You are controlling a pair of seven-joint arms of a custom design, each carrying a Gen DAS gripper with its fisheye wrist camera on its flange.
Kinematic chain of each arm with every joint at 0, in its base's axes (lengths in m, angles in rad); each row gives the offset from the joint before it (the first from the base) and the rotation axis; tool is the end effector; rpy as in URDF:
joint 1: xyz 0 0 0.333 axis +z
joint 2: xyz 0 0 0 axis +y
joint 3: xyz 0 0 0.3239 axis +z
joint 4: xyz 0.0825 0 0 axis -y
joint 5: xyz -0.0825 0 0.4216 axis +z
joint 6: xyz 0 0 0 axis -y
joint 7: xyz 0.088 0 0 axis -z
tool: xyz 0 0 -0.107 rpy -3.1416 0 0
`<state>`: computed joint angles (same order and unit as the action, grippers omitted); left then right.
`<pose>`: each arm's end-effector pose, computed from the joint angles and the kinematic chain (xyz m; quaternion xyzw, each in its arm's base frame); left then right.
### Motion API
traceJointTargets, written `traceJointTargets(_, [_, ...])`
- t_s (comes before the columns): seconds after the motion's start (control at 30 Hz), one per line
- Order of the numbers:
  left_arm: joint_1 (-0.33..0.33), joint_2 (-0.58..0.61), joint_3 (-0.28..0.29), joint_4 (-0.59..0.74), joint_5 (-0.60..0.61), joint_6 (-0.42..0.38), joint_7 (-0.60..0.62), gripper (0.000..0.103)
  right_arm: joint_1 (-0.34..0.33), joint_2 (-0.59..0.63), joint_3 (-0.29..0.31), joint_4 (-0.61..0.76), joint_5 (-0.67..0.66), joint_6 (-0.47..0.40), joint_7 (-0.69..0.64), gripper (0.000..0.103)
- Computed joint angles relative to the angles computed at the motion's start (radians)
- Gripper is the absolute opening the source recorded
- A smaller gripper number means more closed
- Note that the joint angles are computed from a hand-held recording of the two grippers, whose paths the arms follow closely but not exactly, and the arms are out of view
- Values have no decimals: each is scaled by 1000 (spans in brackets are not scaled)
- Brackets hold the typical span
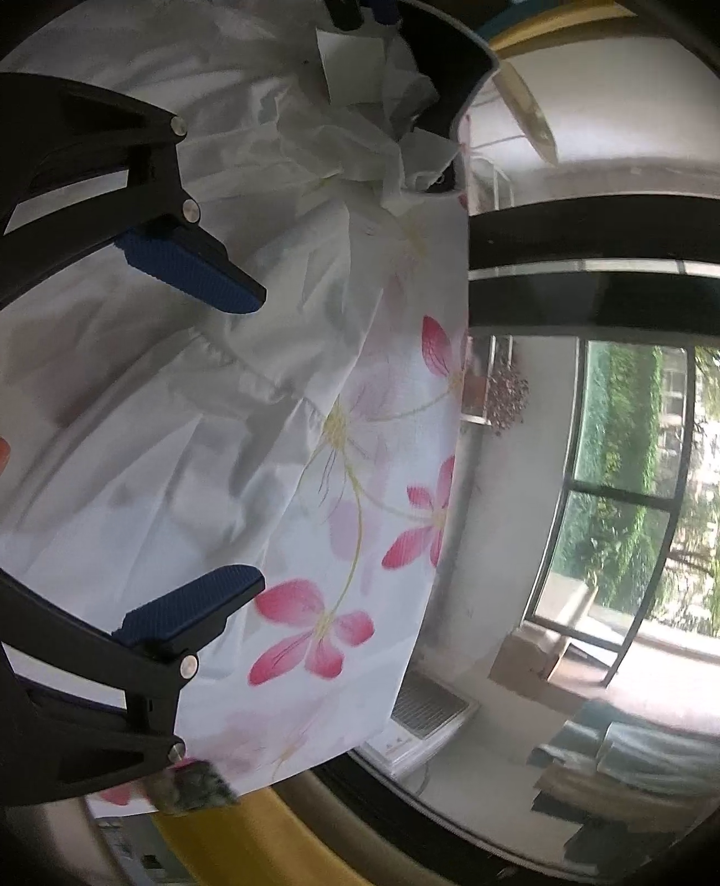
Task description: Fold large clothes
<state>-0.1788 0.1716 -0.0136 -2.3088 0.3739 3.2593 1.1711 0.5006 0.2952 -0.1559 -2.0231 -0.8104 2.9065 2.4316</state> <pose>0.5751 -0.1491 0.3375 -0.5934 0.7115 -0.3065 0.2186 0.6027 0.2681 0.3390 -0.7409 0.5791 -0.2623 0.2168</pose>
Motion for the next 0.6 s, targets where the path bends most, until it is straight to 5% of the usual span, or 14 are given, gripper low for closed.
traceJointTargets(0.27, [43, 15, -27, 12, -3, -9, 4, 73, -21, 81, 37, 62, 175, -14, -182, 74])
traceJointTargets(0.33, [54, 19, -40, 18, -3, -18, 8, 73, -42, 79, 52, 44, 241, 36, -241, 64])
traceJointTargets(0.4, [62, 21, -53, 22, -3, -27, 11, 73, -103, 72, 117, 21, 354, 78, -357, 34])
traceJointTargets(0.47, [51, 17, -48, 22, 5, -31, 8, 73, -88, 67, 103, 8, 376, 98, -389, 13])
traceJointTargets(0.6, [-3, -7, 5, 4, 31, -22, -18, 73, -37, 60, 55, -10, 403, 124, -423, 5])
